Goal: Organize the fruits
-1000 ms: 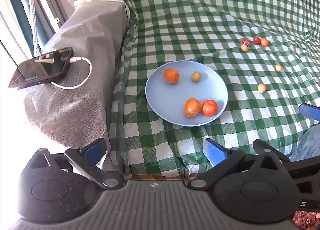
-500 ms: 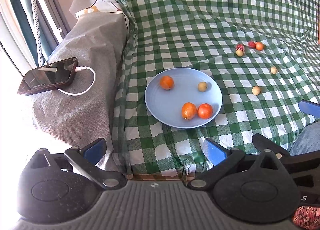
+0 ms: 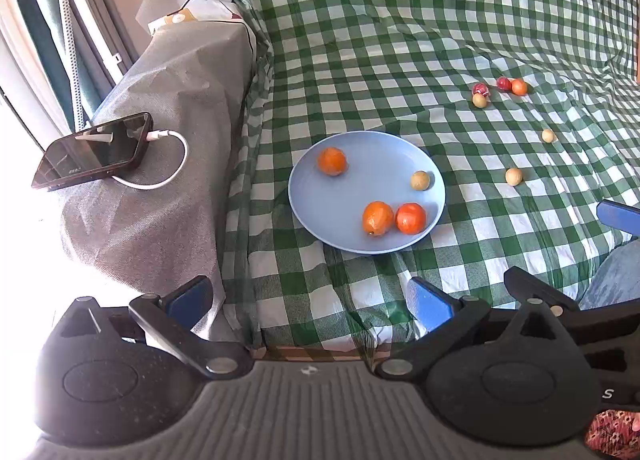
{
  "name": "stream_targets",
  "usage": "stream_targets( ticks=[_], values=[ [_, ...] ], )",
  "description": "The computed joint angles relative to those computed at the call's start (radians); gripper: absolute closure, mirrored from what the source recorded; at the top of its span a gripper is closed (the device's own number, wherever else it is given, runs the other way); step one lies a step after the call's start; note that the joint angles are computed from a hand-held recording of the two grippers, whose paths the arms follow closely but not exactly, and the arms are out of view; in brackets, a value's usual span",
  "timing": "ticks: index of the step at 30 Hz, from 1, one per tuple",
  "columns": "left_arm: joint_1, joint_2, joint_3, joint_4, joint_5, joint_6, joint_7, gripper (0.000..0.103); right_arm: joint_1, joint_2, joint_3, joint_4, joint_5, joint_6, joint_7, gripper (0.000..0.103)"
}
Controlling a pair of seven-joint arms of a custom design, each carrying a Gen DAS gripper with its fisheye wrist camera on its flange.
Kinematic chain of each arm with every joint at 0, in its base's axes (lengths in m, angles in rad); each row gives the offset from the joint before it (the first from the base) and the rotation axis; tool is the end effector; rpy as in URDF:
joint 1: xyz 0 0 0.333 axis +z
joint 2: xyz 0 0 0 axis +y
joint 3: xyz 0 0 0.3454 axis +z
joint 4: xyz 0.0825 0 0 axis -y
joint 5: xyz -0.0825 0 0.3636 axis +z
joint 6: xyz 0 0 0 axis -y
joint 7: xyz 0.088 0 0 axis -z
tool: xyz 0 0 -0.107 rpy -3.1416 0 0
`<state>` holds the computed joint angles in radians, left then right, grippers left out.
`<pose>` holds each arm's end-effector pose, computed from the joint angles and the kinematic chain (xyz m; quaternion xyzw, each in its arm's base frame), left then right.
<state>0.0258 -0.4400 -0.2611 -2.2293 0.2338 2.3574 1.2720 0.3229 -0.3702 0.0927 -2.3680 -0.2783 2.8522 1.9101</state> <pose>0.4202 -0.1209 0.6327 -0.6506 0.6934 -0.1536 0.2689 0.4080 0.2030 0.6023 -0.7343 0.5322 -0.2602 0.3315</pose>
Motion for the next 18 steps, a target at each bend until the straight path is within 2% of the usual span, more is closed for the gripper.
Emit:
stream_targets(
  ticks=[18],
  values=[
    [-0.006, 0.056, 0.006, 0.034, 0.010, -0.029, -0.006, 0.000, 0.018, 0.037, -0.027, 0.016, 0.060, -0.017, -0.053, 0.001]
  ],
)
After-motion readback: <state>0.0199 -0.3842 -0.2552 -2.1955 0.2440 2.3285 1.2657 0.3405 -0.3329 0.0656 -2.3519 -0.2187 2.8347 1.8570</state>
